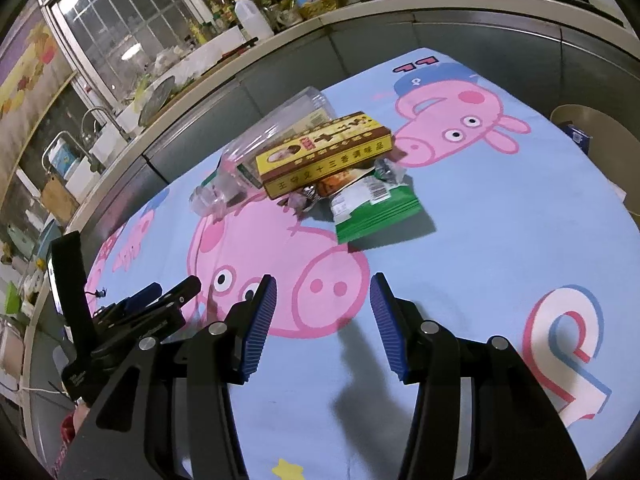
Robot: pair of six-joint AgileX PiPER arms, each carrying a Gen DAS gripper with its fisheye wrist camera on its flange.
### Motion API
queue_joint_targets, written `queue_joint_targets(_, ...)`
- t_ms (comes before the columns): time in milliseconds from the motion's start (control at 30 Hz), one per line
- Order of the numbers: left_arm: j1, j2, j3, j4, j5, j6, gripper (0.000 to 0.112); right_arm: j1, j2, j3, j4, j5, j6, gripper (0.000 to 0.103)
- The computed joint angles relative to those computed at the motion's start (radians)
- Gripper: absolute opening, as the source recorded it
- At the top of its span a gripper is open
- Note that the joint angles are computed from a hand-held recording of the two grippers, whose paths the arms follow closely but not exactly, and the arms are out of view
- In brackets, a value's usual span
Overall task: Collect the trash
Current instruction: 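Grasp the yellow seasoning box with the left tool while the right grasps the green-white packet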
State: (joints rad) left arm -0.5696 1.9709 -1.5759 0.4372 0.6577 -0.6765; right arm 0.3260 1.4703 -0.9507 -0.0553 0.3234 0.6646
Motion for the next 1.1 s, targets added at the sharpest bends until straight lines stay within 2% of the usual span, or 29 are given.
queue_joint_targets(500, 0.026, 0.019, -0.001, -0.035, -0.012, 0.027, 0.080, 0.015, 0.057, -0.058, 0.021, 0.021, -0.029, 0.049)
queue_joint_targets(633, 0.065, 0.000, -0.015, -0.277, -0.044, 0.220, 0.073, -0.034, 0.055, -0.080, 0.094, 0.011, -0.110, 0.049)
queue_joint_targets(733, 0.090, 0.006, -0.061, -0.511, -0.039, 0.436, 0.070, -0.133, 0.074, -0.115, 0.310, 0.003, -0.328, 0.050)
queue_joint_targets(800, 0.108, 0.041, -0.140, -0.689, 0.010, 0.579, 0.070, -0.190, 0.103, -0.153, 0.406, 0.005, -0.432, 0.050)
queue_joint_targets(900, 0.127, 0.121, -0.291, -0.848, 0.111, 0.660, 0.070, -0.303, 0.200, -0.266, 0.660, 0.062, -0.681, 0.051)
queue_joint_targets(933, 0.137, 0.176, -0.386, -0.906, 0.173, 0.669, 0.071, -0.340, 0.247, -0.315, 0.739, 0.099, -0.749, 0.051)
queue_joint_targets(1000, 0.142, 0.260, -0.532, -0.947, 0.249, 0.634, 0.071, -0.384, 0.323, -0.394, 0.801, 0.155, -0.796, 0.051)
queue_joint_targets(1100, 0.145, 0.414, -0.814, -0.965, 0.374, 0.563, 0.071, -0.431, 0.429, -0.496, 0.894, 0.229, -0.858, 0.051)
